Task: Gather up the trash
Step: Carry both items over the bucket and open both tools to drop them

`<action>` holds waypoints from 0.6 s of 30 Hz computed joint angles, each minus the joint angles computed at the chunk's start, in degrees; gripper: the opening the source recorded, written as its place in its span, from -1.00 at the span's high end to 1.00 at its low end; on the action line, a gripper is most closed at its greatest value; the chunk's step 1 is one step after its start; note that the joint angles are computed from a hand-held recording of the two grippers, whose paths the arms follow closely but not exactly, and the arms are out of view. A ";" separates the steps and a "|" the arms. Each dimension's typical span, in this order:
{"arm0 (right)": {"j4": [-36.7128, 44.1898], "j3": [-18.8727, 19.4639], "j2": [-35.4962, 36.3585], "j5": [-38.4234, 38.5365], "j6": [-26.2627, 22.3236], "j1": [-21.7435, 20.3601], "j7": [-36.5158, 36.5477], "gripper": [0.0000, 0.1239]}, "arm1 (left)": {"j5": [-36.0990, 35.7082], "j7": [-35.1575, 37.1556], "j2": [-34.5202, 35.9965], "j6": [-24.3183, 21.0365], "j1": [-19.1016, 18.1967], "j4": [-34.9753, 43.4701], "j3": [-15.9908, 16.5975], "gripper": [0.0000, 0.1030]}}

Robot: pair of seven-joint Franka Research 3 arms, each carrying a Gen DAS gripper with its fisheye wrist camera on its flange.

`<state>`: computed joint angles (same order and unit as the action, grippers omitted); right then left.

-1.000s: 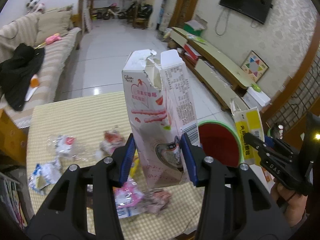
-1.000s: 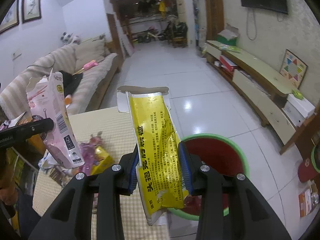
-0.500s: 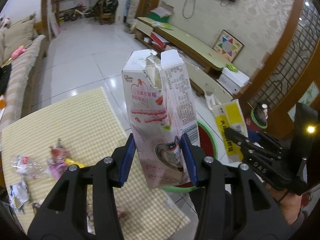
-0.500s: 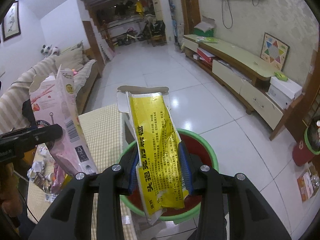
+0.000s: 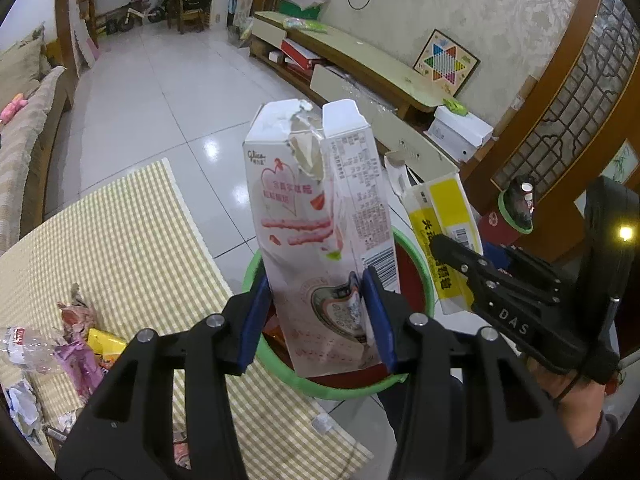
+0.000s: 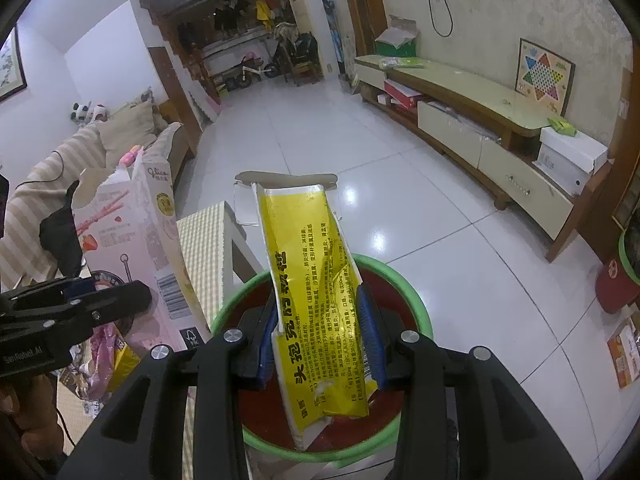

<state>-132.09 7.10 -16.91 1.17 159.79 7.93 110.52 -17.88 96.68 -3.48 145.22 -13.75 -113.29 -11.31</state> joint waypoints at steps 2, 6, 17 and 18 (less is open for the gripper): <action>-0.24 0.28 0.09 -0.16 -0.01 -0.10 0.69 0.44 | -0.78 0.29 0.81 -0.56 -0.06 0.54 -0.04 0.12; 0.09 -0.26 1.04 0.50 -0.15 0.30 0.24 0.43 | -1.37 0.48 1.71 -0.96 0.16 1.05 -0.29 0.12; 0.40 1.93 1.51 -5.16 -0.50 -0.79 5.92 -0.12 | -7.92 2.65 0.63 -0.26 1.30 0.10 0.24 -0.69; 0.43 1.88 1.54 -5.43 -0.39 -0.76 6.26 -0.19 | -8.11 2.60 0.34 -0.12 1.35 -0.20 0.40 -0.73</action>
<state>-131.66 8.98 -15.37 -4.26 159.41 7.17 116.78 -25.99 99.29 -3.14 145.10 -12.40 -113.49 -10.91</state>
